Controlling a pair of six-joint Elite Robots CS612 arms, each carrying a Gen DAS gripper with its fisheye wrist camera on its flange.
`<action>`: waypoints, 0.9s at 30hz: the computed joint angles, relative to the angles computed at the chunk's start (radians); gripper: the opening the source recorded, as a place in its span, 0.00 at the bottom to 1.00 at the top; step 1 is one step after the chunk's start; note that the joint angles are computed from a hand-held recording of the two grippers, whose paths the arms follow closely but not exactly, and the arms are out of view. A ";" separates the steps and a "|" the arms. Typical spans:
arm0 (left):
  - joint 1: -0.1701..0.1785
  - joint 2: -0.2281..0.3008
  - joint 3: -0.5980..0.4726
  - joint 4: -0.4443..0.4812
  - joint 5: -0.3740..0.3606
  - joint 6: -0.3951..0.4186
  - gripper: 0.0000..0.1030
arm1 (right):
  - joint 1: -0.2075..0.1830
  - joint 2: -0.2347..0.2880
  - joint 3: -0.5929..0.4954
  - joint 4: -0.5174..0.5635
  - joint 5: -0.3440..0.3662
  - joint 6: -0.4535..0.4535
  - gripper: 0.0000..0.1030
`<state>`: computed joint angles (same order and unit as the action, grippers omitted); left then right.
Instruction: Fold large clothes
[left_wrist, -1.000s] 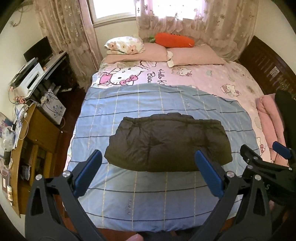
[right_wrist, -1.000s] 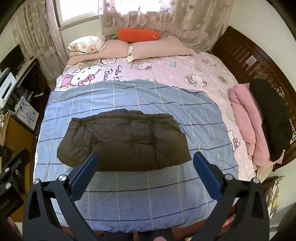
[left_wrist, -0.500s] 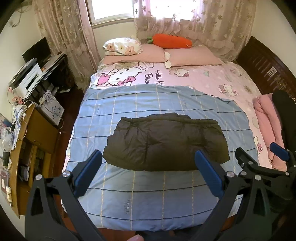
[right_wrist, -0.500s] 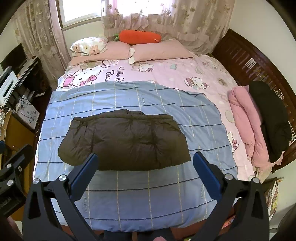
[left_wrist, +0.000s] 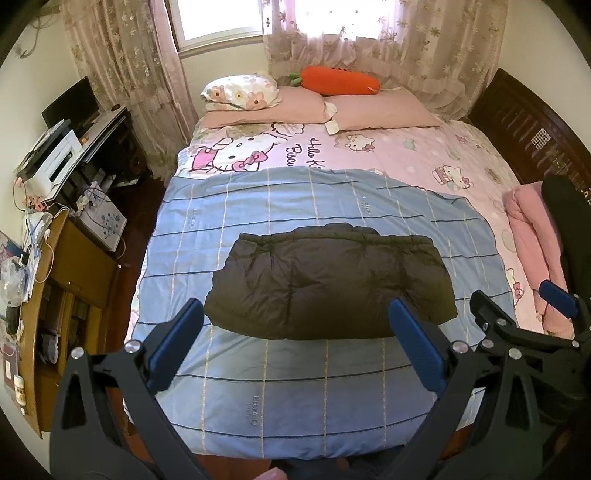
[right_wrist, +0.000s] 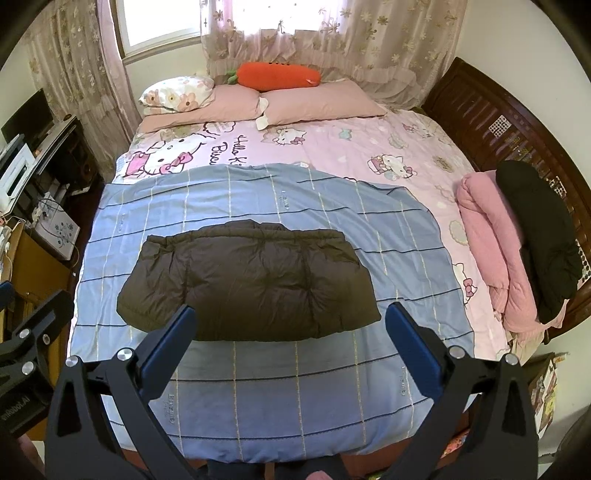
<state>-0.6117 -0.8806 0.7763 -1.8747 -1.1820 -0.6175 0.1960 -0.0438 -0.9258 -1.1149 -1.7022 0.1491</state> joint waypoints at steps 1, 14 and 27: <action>0.000 0.001 -0.002 0.001 0.000 -0.001 0.98 | 0.000 -0.001 0.001 0.000 0.001 0.000 0.99; 0.000 0.000 0.000 -0.001 -0.002 0.001 0.98 | 0.002 0.002 -0.004 0.003 -0.004 0.005 0.99; 0.004 0.001 -0.004 -0.003 -0.026 0.028 0.98 | 0.000 -0.008 0.006 0.008 0.002 0.014 0.99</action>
